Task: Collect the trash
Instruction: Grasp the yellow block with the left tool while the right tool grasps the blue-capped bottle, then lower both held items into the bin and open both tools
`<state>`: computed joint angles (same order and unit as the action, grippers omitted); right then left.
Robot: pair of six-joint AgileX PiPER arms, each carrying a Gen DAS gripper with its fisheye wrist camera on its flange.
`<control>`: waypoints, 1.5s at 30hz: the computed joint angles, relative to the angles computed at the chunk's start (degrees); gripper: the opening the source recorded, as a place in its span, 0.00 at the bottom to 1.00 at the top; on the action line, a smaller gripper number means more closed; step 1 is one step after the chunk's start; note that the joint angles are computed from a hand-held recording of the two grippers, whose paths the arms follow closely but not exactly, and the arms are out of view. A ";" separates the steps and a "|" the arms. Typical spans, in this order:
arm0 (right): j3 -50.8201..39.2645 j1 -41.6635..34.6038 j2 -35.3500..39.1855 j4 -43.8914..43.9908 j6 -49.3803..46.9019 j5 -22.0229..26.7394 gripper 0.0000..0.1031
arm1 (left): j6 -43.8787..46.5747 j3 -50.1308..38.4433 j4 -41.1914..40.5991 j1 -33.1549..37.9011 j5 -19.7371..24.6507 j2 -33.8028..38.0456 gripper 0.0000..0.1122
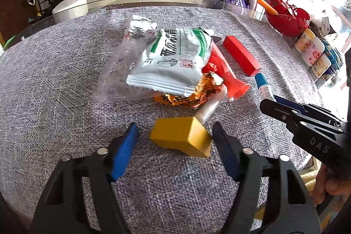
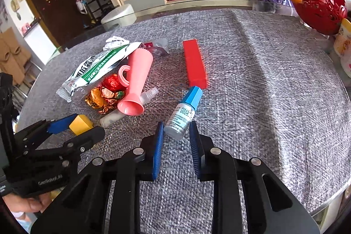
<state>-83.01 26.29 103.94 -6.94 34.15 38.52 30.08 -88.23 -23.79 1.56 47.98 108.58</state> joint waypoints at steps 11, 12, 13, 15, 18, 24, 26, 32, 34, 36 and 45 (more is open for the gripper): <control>6.94 3.43 -5.76 -1.71 3.60 -1.09 0.24 | 2.04 5.46 -0.43 0.54 -0.87 -3.98 0.47; 7.63 3.85 -6.34 -2.05 4.11 -1.23 0.24 | 2.43 6.55 -0.69 0.66 -0.92 -4.78 0.47; 8.29 4.42 -7.11 -2.47 4.79 -1.20 0.23 | 2.60 7.53 -0.80 0.68 -1.08 -5.50 0.47; 9.15 5.52 -8.35 -3.29 6.10 -0.98 0.23 | 3.16 10.31 -1.11 1.07 -1.38 -7.88 0.47; 11.24 7.74 -11.14 -5.35 9.07 -0.49 0.23 | 3.76 14.21 -1.40 1.50 -1.42 -11.86 0.47; 14.73 12.93 -15.40 -9.51 15.05 1.24 0.22 | 5.96 22.88 -2.27 3.51 -0.55 -20.92 0.47; 15.88 14.68 -16.26 -10.44 16.82 1.54 0.22 | 7.31 25.26 -3.02 4.72 0.30 -23.31 0.47; 20.67 20.12 -19.99 -12.94 22.72 2.06 0.21 | 10.76 33.28 -4.12 7.88 2.23 -29.95 0.47; 21.64 21.77 -21.14 -14.02 24.70 2.59 0.21 | 12.19 35.62 -4.16 9.17 2.83 -31.89 0.47; 22.42 23.28 -22.04 -14.95 26.37 3.14 0.21 | 13.28 37.42 -4.13 10.02 3.33 -33.37 0.47; 25.23 25.45 -19.52 -13.14 27.66 1.57 0.21 | 16.54 44.94 -4.40 11.30 2.35 -34.41 0.47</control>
<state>-57.78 51.74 84.42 -20.08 61.81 40.09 46.62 -43.29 -28.19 12.86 50.33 74.17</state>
